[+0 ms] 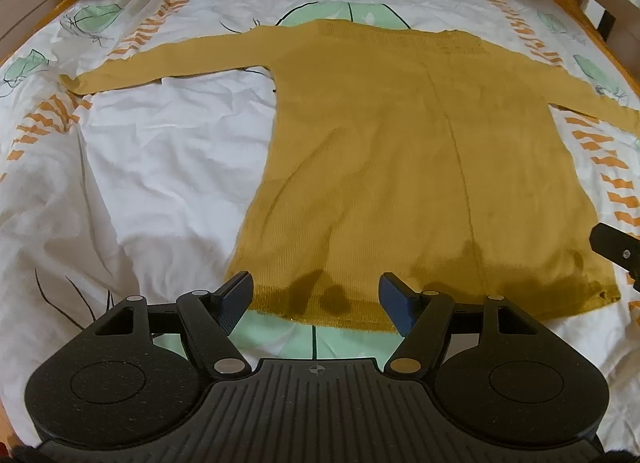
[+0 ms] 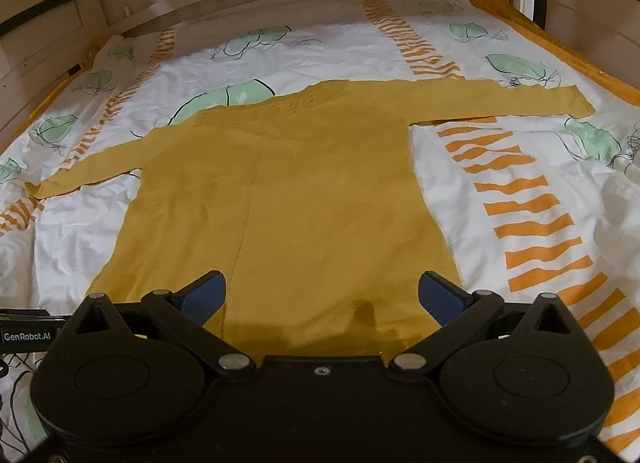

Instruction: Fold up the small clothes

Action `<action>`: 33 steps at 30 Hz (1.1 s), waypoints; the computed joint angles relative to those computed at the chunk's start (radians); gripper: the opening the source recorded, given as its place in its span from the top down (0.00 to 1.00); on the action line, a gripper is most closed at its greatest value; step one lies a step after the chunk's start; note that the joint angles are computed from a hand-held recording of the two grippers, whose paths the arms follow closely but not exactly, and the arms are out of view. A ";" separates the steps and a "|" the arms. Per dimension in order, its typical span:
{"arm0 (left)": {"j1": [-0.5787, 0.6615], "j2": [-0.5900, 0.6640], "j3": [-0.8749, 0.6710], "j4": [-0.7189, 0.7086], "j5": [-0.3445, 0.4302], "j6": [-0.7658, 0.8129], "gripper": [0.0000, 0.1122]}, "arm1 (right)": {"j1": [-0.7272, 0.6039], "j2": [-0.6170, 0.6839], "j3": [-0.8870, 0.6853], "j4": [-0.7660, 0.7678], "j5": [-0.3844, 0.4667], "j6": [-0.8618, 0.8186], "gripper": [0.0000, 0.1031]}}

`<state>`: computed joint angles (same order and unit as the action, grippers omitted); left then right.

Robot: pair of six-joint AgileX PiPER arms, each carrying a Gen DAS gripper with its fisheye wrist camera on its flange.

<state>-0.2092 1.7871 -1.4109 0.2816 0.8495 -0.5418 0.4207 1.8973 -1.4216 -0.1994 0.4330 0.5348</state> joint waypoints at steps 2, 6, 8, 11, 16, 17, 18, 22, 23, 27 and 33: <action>0.000 0.002 -0.004 -0.002 0.004 0.002 0.40 | 0.004 0.001 -0.004 -0.002 0.005 0.003 0.01; 0.001 0.003 -0.003 -0.003 0.003 0.002 0.40 | 0.006 0.000 -0.003 -0.004 0.006 0.006 0.01; 0.003 0.002 -0.001 -0.007 0.000 0.004 0.40 | 0.007 0.002 -0.005 -0.001 0.009 0.005 0.01; 0.006 0.002 0.003 -0.012 -0.004 0.009 0.40 | 0.006 0.006 -0.009 0.010 0.014 -0.003 0.01; 0.010 0.004 -0.002 -0.020 -0.002 0.016 0.40 | 0.002 0.008 -0.011 0.032 0.017 -0.025 0.01; 0.010 0.004 -0.002 -0.020 -0.002 0.015 0.40 | 0.001 0.009 -0.013 0.037 0.019 -0.030 0.01; 0.010 0.004 -0.001 -0.020 -0.003 0.015 0.40 | 0.001 0.011 -0.015 0.040 0.021 -0.033 0.01; 0.011 0.006 -0.001 -0.024 -0.004 0.015 0.40 | -0.001 0.015 -0.023 0.055 0.027 -0.048 0.01; 0.012 0.006 -0.002 -0.025 -0.003 0.015 0.40 | -0.002 0.015 -0.023 0.058 0.027 -0.052 0.01; 0.013 0.006 -0.001 -0.031 -0.003 0.020 0.40 | -0.003 0.019 -0.030 0.070 0.032 -0.065 0.01; 0.017 0.009 -0.005 -0.040 0.000 0.029 0.40 | -0.001 0.025 -0.036 0.083 0.036 -0.075 0.01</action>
<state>-0.1925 1.7958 -1.4161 0.2418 0.8499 -0.5132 0.4199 1.9225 -1.4580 -0.1163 0.4694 0.4599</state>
